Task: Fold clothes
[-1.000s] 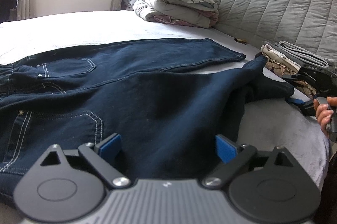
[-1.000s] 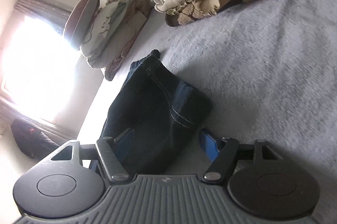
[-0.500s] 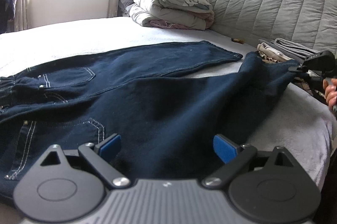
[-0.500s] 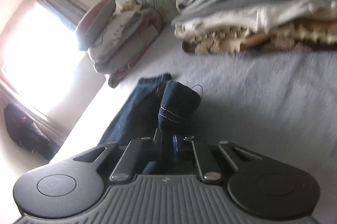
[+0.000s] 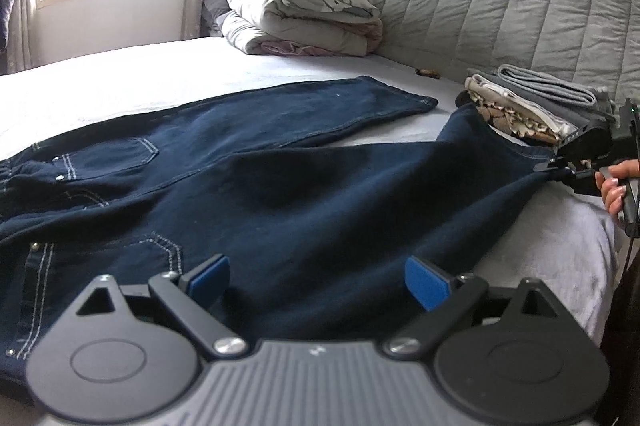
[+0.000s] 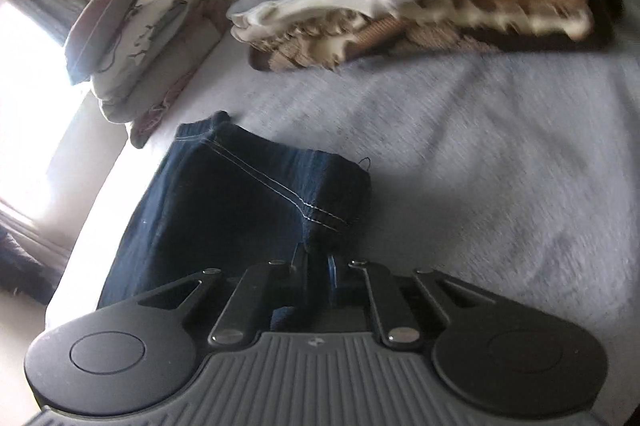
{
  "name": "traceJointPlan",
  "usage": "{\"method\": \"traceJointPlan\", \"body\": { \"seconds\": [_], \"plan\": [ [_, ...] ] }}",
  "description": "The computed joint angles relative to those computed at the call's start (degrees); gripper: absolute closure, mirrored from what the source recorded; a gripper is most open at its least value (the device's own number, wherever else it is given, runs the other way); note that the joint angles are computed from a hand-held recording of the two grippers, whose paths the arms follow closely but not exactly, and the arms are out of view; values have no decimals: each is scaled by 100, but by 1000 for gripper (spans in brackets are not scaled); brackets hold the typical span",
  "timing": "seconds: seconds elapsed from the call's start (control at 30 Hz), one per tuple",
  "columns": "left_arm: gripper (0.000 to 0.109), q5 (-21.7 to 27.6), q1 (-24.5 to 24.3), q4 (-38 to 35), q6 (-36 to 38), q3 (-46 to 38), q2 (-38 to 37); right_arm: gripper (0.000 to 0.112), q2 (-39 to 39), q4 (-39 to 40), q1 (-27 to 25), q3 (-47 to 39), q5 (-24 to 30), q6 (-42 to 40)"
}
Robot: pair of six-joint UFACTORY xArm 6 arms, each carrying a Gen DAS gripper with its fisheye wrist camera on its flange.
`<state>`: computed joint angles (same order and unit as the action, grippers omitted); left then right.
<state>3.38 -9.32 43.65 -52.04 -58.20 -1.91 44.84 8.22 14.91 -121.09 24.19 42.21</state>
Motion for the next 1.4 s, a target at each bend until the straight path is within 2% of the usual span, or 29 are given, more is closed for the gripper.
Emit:
{"method": "traceJointPlan", "body": {
  "seconds": [0.03,0.13,0.2,0.27,0.4,0.57,0.83,1.07,1.3,1.4],
  "plan": [
    [13,-12,-12,-57,75,-15,22,101,-26,26,-3,50,-51,-19],
    [13,-76,-45,-228,336,-54,89,92,-125,138,-15,246,-241,-59],
    [13,-132,-80,-392,583,-66,128,81,-206,294,-26,420,-442,-21],
    [13,-174,-129,-654,937,-88,183,77,-235,377,-43,494,-590,-14],
    [13,-113,-256,-1055,1496,-260,377,67,-62,378,-54,186,-578,-56],
    [13,20,-371,-1138,1762,-580,680,66,247,192,-78,-340,-277,-1],
    [13,15,-511,-1120,2019,-841,912,66,50,306,-155,64,-623,53],
    [13,61,-586,-736,1942,-1012,1036,66,-192,1138,-206,530,-906,-669],
    [13,-54,-726,-1223,2695,-1087,1168,66,-588,2552,-252,1180,-1207,-1341],
    [13,7,-795,-1188,2808,-1209,1266,66,-569,2568,-267,1158,-1181,-1357]
  ]
}}
